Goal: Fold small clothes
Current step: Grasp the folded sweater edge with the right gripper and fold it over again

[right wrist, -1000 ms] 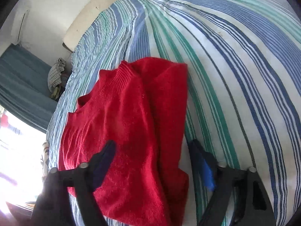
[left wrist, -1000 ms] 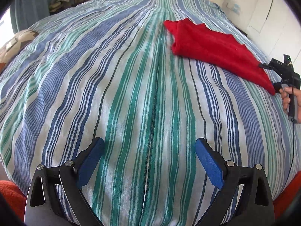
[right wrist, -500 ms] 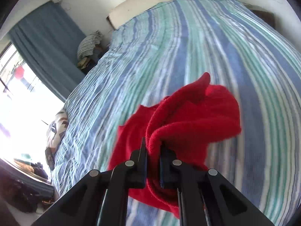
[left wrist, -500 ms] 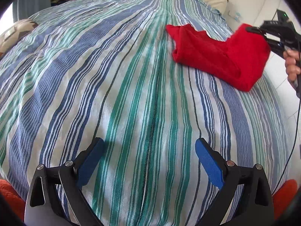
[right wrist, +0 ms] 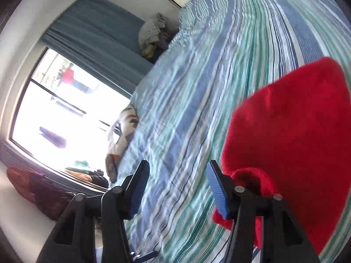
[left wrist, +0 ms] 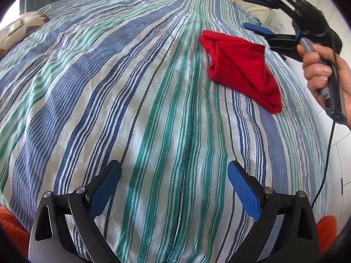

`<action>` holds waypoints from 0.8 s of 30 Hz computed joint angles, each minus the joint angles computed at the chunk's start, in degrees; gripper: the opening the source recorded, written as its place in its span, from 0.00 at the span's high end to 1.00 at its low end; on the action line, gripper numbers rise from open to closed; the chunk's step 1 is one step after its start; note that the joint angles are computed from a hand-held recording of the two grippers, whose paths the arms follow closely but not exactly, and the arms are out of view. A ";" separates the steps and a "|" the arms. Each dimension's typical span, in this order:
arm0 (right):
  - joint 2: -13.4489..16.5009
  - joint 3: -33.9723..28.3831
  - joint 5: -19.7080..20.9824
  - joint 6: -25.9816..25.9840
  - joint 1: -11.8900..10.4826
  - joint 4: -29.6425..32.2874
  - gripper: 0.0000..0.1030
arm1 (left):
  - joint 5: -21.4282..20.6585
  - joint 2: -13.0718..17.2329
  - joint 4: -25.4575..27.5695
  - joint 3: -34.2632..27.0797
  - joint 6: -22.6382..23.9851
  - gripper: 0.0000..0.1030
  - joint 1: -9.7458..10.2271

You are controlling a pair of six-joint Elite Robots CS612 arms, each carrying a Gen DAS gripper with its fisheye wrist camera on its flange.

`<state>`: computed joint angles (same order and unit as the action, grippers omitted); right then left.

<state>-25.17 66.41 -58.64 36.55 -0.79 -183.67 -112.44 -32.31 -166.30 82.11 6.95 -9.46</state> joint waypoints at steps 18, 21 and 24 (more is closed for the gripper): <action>-1.37 1.72 -32.50 -34.84 8.62 16.66 0.58 | 1.68 -0.25 -0.15 0.86 2.16 0.05 -0.77; -5.64 8.19 -32.91 -30.88 7.06 8.56 0.57 | 0.78 -0.20 0.69 0.49 1.63 0.05 -0.53; -7.98 12.77 -36.40 -26.69 6.43 5.33 0.57 | 0.47 -0.17 1.15 0.29 1.25 0.05 -0.42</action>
